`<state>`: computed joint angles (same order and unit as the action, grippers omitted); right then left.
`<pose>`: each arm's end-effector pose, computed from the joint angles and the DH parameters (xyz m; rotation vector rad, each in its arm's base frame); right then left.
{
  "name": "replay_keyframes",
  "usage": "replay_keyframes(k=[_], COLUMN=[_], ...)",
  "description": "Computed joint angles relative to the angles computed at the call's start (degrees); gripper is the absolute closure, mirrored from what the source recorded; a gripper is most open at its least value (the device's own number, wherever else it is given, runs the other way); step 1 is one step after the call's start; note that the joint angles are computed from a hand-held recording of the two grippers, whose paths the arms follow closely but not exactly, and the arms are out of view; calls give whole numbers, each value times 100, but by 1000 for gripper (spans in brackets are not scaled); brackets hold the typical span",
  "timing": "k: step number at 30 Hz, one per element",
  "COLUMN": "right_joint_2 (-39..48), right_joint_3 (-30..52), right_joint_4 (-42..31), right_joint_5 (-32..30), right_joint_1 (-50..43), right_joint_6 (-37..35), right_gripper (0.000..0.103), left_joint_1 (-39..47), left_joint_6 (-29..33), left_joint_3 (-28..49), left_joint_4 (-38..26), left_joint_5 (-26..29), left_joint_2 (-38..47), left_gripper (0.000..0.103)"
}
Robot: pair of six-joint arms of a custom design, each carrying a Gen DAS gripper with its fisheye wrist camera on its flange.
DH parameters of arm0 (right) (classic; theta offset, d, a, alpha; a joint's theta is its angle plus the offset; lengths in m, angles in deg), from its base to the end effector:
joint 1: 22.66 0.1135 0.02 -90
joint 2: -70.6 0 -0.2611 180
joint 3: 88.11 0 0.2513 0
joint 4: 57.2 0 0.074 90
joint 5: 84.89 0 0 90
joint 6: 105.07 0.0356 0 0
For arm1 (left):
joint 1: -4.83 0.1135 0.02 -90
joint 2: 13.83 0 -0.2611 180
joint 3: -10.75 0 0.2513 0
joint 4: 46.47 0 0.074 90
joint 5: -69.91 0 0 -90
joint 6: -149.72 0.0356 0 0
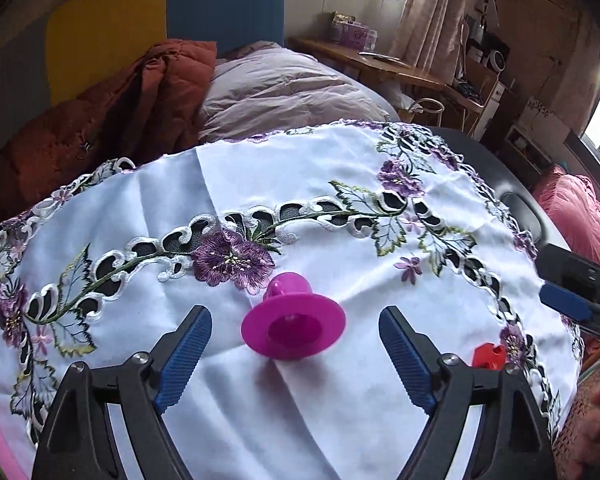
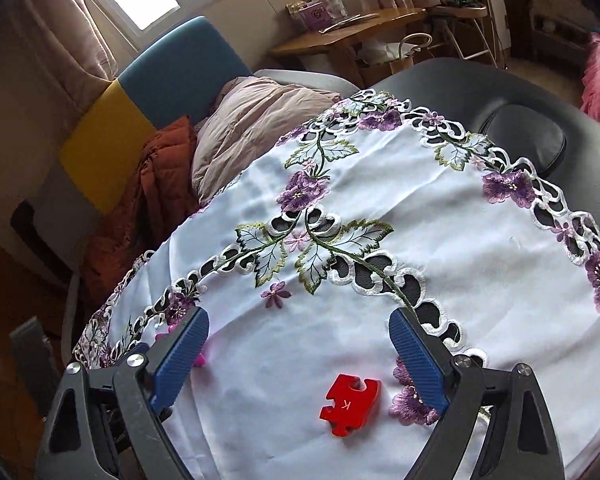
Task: Organize rigid objects
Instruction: 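Close the left tool on the pink suction cup, then lift the pink cup with the left tool while right tool grasps red K puzzle piece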
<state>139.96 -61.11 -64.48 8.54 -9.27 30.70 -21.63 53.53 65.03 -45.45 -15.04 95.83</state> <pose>0.1801 0.0407 0.1051 0.7158 2.3678 0.3844 0.2801 -0.1429 0.0636 0.4839 2.5019 -0.3381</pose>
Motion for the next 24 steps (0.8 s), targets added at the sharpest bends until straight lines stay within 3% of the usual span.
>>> replay_keyframes(k=[2,3,7,17,21,24], right_joint_2=[90,102,47,298,588,856], right_joint_3=[39,38,5,31,64,147], right_joint_4=[5,16,3,-2,26,-13], right_joint_5=[-17,-18,15,-175,-352,-416], right_joint_1=[13,19,-50,-309,-449,-475], right_joint_6=[-23,-24,-14,18,54,52], right_gripper=[11,11,11,11,11,11], left_joint_1=[17,22,99,328,278,354], left_joint_6=[59,131,70,-271,-309,-285], left_joint_3=[206,321,-102,-2352,-3185,-3607], left_joint_4=[-80,-169,174,451,104,-726], left_joint_5=[76,113,346,323,159,212], left_joint_2=[270,413,200,-1966,-3336,-4692], left_gripper=[23,45,45,45,45,45])
